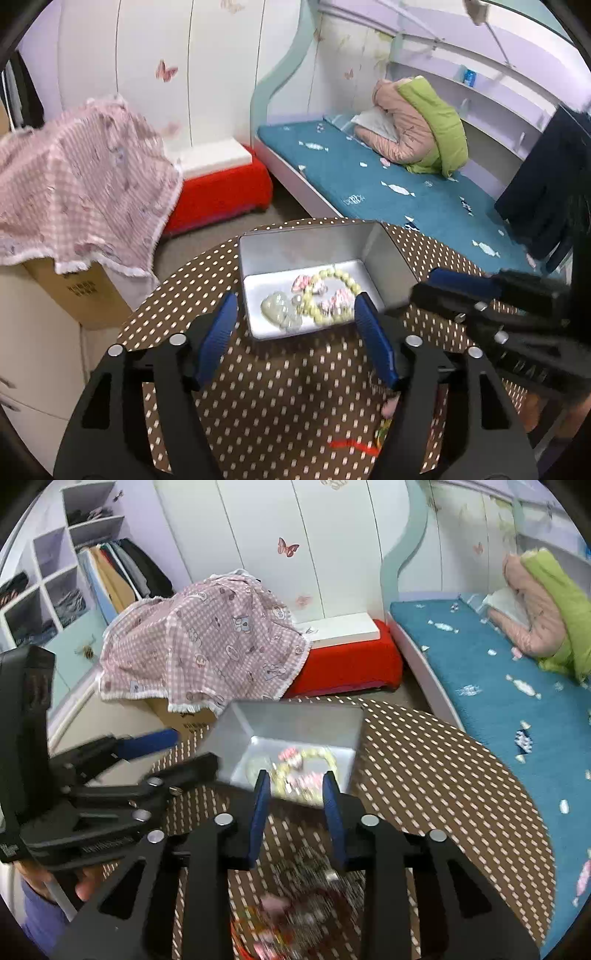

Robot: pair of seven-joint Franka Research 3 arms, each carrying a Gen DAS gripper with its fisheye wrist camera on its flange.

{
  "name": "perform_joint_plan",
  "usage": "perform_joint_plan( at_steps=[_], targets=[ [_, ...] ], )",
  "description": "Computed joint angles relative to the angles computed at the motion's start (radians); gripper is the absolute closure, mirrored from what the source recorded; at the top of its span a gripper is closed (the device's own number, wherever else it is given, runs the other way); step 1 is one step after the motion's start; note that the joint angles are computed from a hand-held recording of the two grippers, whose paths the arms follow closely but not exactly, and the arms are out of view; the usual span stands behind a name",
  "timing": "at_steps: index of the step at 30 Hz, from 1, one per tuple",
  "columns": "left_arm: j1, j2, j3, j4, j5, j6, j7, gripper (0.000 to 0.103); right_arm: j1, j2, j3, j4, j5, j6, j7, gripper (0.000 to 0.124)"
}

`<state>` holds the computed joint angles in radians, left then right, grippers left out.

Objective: Organize jewelry
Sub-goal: 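Open the left gripper over the box to drop the pearl earring, then move both grippers back down to the jewelry pile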

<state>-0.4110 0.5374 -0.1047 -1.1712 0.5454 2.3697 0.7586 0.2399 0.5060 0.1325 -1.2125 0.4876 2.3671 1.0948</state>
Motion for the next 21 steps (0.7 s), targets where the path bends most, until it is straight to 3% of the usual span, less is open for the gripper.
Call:
perform_joint_plan(
  at_steps=[4, 10, 19, 21],
  targets=[
    [-0.014, -0.12, -0.009, -0.213, 0.052, 0.085, -0.073, 0.035, -0.024, -0.122, 0.002, -0.202, 0.04, 0.068, -0.073, 0.088],
    [-0.026, -0.18, -0.051, -0.363, 0.077, 0.126, -0.157, 0.035, -0.024, -0.268, -0.022, -0.465, 0.077, 0.174, -0.13, 0.084],
    [-0.074, -0.106, -0.062, -0.296, 0.082, 0.018, -0.193, 0.036, -0.032, -0.339, -0.035, -0.58, 0.175, 0.19, -0.188, 0.078],
    [-0.084, -0.089, -0.06, -0.273, 0.082, -0.028, -0.188, 0.045, -0.029, -0.341, -0.039, -0.586, 0.178, 0.194, -0.194, 0.078]
  ],
)
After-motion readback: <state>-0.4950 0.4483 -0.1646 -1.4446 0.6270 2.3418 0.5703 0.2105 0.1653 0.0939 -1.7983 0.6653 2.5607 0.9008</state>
